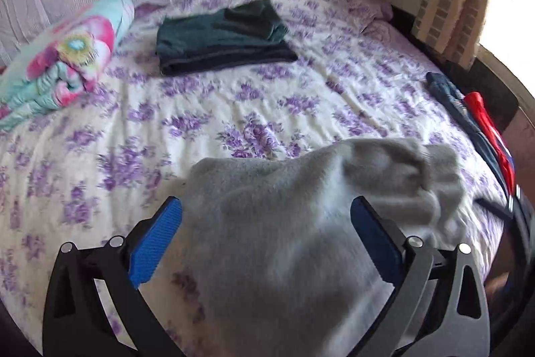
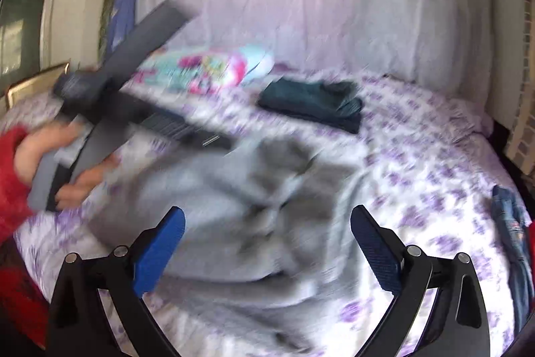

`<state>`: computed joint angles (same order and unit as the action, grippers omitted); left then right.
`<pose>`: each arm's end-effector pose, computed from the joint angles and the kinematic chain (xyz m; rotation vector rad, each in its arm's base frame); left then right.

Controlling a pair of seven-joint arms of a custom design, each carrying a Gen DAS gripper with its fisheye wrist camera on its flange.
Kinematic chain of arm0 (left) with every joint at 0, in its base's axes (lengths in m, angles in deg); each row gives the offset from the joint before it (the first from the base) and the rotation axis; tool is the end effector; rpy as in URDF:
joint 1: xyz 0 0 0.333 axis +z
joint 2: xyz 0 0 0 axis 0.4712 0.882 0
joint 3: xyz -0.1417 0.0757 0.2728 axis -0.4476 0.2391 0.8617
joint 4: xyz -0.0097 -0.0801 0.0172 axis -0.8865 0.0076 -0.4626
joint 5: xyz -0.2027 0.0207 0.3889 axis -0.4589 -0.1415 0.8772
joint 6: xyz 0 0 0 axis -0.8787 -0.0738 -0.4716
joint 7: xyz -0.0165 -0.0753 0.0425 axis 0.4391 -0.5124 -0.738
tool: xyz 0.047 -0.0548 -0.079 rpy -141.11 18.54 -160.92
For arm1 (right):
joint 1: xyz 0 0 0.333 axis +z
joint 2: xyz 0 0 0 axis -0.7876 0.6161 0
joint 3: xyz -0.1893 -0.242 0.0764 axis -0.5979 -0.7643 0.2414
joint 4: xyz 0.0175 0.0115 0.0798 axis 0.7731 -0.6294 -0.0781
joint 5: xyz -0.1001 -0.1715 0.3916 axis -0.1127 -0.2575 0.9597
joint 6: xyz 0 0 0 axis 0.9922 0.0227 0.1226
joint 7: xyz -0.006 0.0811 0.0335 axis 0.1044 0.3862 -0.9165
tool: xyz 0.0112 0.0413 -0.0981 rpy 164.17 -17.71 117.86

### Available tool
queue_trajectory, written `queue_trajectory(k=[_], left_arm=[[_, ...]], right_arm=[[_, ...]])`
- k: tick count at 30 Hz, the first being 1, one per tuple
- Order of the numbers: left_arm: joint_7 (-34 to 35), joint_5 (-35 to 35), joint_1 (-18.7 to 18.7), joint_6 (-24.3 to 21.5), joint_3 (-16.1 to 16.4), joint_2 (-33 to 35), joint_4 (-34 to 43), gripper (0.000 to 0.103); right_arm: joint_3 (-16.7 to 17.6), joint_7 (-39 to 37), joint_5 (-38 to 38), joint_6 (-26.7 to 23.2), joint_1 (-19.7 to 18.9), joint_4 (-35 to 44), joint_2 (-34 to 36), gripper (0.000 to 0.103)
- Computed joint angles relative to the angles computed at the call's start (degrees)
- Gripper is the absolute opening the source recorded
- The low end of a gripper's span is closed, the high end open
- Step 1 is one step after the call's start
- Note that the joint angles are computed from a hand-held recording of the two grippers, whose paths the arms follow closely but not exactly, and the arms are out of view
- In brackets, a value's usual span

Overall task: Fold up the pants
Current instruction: 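Grasp the knit cuff end with the right gripper while the left gripper holds the bundle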

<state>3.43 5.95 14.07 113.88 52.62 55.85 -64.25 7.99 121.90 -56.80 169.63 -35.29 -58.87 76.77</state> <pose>0.7025 -0.3310 0.4871 -1.5405 2.1450 -0.8872 0.5918 0.2384 0.5196 -1.8908 1.1995 -0.7637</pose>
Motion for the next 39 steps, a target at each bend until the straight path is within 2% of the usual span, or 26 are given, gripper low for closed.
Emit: queue_trajectory(k=[1, 2, 3, 4, 5, 6, 7, 8, 9, 11, 12, 13, 15, 16, 17, 18, 19, 23, 24, 25, 27, 31, 33, 35, 37, 39], left_arm=[[-0.75, 0.46, 0.01, 0.92, 0.4, -2.02, -2.62, 0.098], [-1.05, 0.33, 0.39, 1.46, 0.41, -3.51, -4.6, 0.098], [-0.87, -0.77, 1.24, 2.1, -0.07, -5.1, -7.03, 0.098], [0.51, -3.74, 2.88, 2.15, -1.39, -6.35, -9.39, 0.098], [0.98, -5.32, 3.49, 2.11, -1.86, -6.78, -10.55, 0.098], [1.18, -6.77, 3.96, 2.1, -2.13, -6.9, -11.63, 0.098], [1.65, -9.16, 4.71, 2.55, -2.73, -6.42, -12.68, 0.099], [3.34, -12.35, 6.12, 3.86, -4.15, -5.84, -13.49, 0.099], [7.26, -19.56, 9.31, 6.97, -7.58, -5.22, -15.09, 0.099], [14.16, -30.7, 14.53, 8.14, -13.16, -4.21, -15.86, 0.099], [16.33, -33.94, 15.66, 8.05, -14.3, -4.06, -15.88, 0.099], [16.35, -34.4, 15.03, 7.83, -13.54, -4.69, -16.14, 0.099], [13.55, -31.45, 11.96, 7.64, -9.99, -7.18, -17.36, 0.098], [14.13, -31.92, 11.81, 7.71, -9.78, -8.26, -18.04, 0.098], [17.66, -35.67, 13.32, 7.75, -11.35, -9.41, -18.98, 0.098], [23.81, -42.9, 16.01, 6.85, -14.13, -10.6, -19.89, 0.098], [27.59, -47.94, 17.46, 4.94, -15.41, -11.18, -20.1, 0.098], [33.1, -59.14, 19.16, -3.74, -15.34, -10.65, -19.89, 0.098], [33.16, -60.63, 18.89, -5.01, -14.87, -9.98, -19.62, 0.098], [34.13, -62.39, 18.38, -4.21, -14.6, -9.77, -20.18, 0.098], [37.4, -65.52, 17.2, -1.61, -14.19, -9.89, -20.82, 0.098], [37.87, -68.65, 14.14, -0.74, -12.35, -8.42, -19.1, 0.099], [37.54, -68.53, 12.37, -1.28, -11.04, -7.2, -17.3, 0.098], [36.07, -66.32, 10.36, -1.04, -9.83, -5.94, -15.62, 0.098], [37.2, -65.56, 9.67, -0.13, -9.94, -5.2, -14.98, 0.098], [40.15, -67.16, 9.8, 2.84, -10.88, -5.79, -16.28, 0.098]], right_arm=[[1.35, -0.24, 2.13, 0.37, -1.79, 0.41, -0.01, 0.1], [4.71, -3.67, 8.28, -0.32, -5.25, 1.53, 0.51, 0.1], [7.53, -10.77, 18.33, -1.9, -7.75, 3.0, 1.17, 0.1], [8.35, -15.98, 26.34, -3.92, -8.59, 5.12, 2.5, 0.1], [7.17, -18.34, 30.33, -6.03, -7.76, 7.37, 4.17, 0.1], [3.99, -17.18, 30.3, -8.74, -5.3, 9.53, 5.89, 0.1], [-0.04, -12.6, 26.25, -13.15, -2.26, 12.14, 8.12, 0.1], [-2.06, -10.24, 23.94, -18.26, -0.64, 14.94, 10.51, 0.1], [-2.09, -11.67, 25.64, -21.3, -0.51, 16.37, 12.14, 0.1], [1.22, -16.13, 33.54, -20.08, -3.68, 14.93, 12.15, 0.1], [1.87, -17.75, 36.66, -20.81, -4.46, 14.47, 11.37, 0.1], [2.45, -19.77, 39.92, -21.01, -5.13, 13.73, 10.27, 0.1], [3.55, -26.09, 48.27, -20.04, -6.5, 11.86, 7.72, 0.1], [3.49, -28.24, 51.47, -20.46, -6.76, 11.36, 6.73, 0.1], [3.31, -30.79, 55.23, -21.93, -7.22, 10.87, 5.62, 0.1], [2.85, -33.28, 59.15, -24.28, -7.73, 10.89, 5.05, 0.1], [2.09, -34.43, 62.58, -27.65, -8.31, 11.54, 5.05, 0.1], [-0.38, -34.31, 74.0, -38.33, -10.86, 12.14, 6.37, 0.1], [-0.61, -34.99, 77.45, -40.88, -11.55, 12.07, 6.87, 0.1], [-0.74, -35.34, 79.86, -42.95, -12.02, 12.14, 7.42, 0.1], [-0.79, -35.77, 82.19, -44.99, -12.36, 12.22, 8.29, 0.1], [-0.24, -35.8, 81.68, -44.95, -11.56, 13.91, 9.54, 0.1], [0.33, -35.68, 81.78, -48.54, -11.67, 17.6, 12.72, 0.1], [0.73, -34.56, 78.45, -47.98, -11.0, 20.56, 14.97, 0.1], [1.37, -33.23, 76.63, -47.77, -10.85, 24.08, 17.77, 0.1], [2.17, -33.1, 76.09, -47.76, -11.3, 26.14, 19.32, 0.1]])
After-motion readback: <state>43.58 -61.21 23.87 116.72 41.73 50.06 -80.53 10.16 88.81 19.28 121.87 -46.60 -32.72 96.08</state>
